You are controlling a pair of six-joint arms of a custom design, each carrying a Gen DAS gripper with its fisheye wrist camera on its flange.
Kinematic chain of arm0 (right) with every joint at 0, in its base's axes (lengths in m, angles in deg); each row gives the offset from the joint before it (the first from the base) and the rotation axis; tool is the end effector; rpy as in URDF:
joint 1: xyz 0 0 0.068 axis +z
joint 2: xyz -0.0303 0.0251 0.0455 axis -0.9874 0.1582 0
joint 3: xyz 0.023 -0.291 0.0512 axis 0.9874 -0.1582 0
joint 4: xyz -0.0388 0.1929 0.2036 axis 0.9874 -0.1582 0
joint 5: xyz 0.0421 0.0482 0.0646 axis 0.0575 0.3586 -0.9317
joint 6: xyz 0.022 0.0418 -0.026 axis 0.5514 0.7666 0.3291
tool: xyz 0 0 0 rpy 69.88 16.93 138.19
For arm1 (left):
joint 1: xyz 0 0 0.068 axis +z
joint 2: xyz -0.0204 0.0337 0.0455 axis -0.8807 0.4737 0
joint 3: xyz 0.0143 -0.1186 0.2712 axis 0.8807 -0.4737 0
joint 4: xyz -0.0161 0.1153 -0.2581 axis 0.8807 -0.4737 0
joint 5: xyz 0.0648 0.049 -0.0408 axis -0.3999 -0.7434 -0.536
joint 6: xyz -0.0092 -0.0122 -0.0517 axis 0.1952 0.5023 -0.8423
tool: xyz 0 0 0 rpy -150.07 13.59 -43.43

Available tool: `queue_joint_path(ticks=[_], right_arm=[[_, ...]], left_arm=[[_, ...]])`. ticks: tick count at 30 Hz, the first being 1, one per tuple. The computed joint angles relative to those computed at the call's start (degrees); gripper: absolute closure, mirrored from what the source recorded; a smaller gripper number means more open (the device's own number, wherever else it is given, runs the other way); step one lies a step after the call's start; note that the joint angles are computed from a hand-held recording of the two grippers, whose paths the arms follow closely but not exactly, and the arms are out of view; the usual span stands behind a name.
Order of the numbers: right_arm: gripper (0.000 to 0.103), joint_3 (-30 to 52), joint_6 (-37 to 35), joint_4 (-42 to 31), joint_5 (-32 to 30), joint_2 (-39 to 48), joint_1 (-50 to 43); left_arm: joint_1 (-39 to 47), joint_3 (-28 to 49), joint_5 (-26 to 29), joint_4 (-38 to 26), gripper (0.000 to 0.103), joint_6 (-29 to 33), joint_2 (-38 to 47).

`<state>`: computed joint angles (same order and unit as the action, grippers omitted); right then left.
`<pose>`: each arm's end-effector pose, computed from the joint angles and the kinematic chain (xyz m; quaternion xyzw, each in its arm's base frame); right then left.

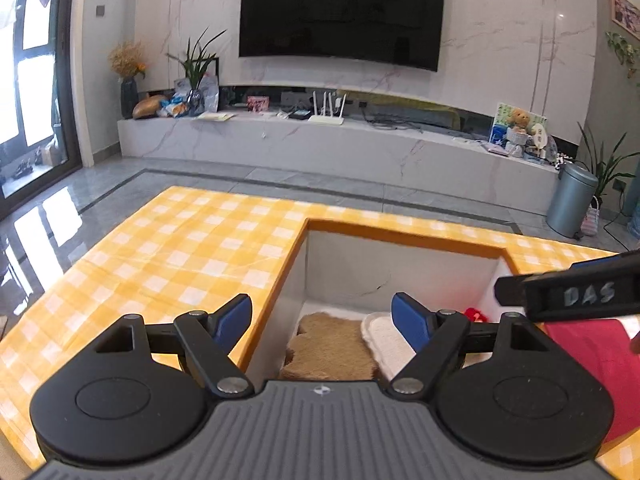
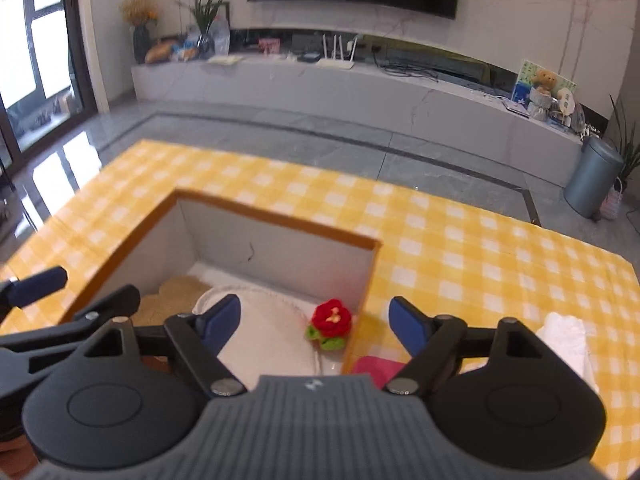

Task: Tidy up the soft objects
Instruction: 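Move the right gripper to the crumpled white cloth and grasp it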

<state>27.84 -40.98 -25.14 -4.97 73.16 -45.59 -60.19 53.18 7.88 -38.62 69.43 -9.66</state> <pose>0.2776 0.1816 0.3307 -0.0490 0.9236 0.0205 0.3798 0.2422 0.0040 0.2700 0.0000 0.8799 -0.0278 0.4743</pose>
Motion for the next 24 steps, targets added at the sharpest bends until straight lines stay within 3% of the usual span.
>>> queue_joint_path(ticks=[4,10,17,24], right_arm=[[0.020,-2.75,-2.05,-0.59,-1.83,-6.28,-2.76],[0.016,-7.48,-8.02,-2.95,-5.51,-17.66,-10.51],[0.012,-15.33,-16.80,-4.15,-14.38,-28.34,-32.56],[0.012,-24.46,-21.79,-0.91,-26.22,-25.67,-52.68]], left_arm=[[-4.11,1.94,-5.15,-5.58,0.010,-1.61,-2.94],[-14.20,2.31,-14.49,-7.93,0.010,-2.87,-7.64],[-28.33,3.46,-21.27,-8.07,0.010,-4.94,-7.78],[-38.54,4.10,-24.10,-6.14,0.010,-9.53,-3.30]])
